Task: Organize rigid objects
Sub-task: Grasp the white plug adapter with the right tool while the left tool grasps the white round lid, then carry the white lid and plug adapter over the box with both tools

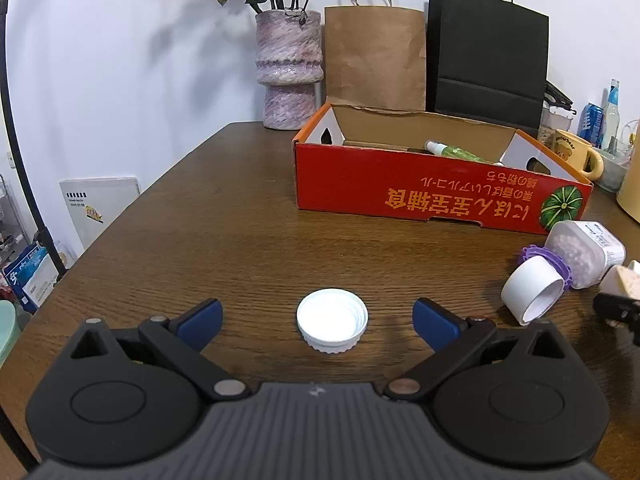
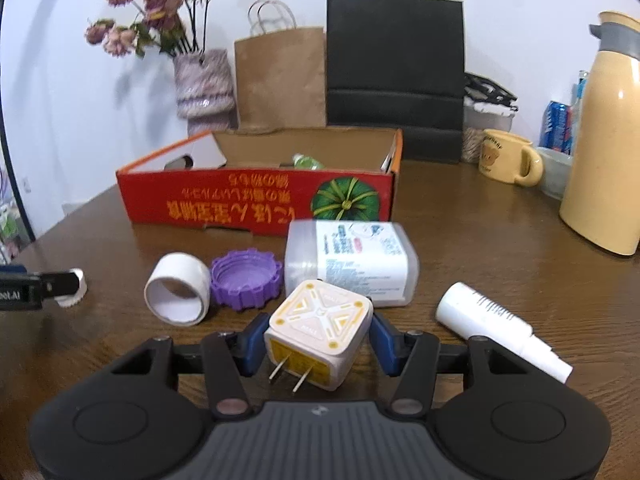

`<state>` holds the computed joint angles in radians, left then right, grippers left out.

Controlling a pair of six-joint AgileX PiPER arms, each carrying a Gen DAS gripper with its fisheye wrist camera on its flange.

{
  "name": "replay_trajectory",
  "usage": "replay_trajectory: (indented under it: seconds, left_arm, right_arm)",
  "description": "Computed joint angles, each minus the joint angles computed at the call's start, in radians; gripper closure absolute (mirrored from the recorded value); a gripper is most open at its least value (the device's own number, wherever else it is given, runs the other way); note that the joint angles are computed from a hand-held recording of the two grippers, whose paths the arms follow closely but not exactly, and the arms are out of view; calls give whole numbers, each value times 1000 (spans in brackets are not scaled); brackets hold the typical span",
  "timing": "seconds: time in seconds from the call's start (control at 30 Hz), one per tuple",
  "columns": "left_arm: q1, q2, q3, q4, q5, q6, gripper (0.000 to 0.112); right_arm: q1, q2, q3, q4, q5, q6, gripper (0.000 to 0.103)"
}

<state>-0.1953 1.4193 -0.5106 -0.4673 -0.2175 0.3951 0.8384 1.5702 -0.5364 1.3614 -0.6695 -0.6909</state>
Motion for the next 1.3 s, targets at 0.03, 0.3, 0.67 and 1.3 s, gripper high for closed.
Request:
replay_trajectory:
  seconds: [0.03,0.3,0.67,1.3]
  left_arm:
    - [1,1,-1,-9,1,8,9]
    - [-28,27,-15,-188,-20,169,9]
    - [-87,101,-70,-493,-82,421,9]
    - [-55,78,-47,-207,-16,165,71]
  right_arm:
    - [7,-3,5,-4,-16,12,50]
    - [52,-12,36,-47,-96,68,50]
    - [65,-17,51,-65,-113,106,50]
    - [63,-17,52,-68,-110,112,50]
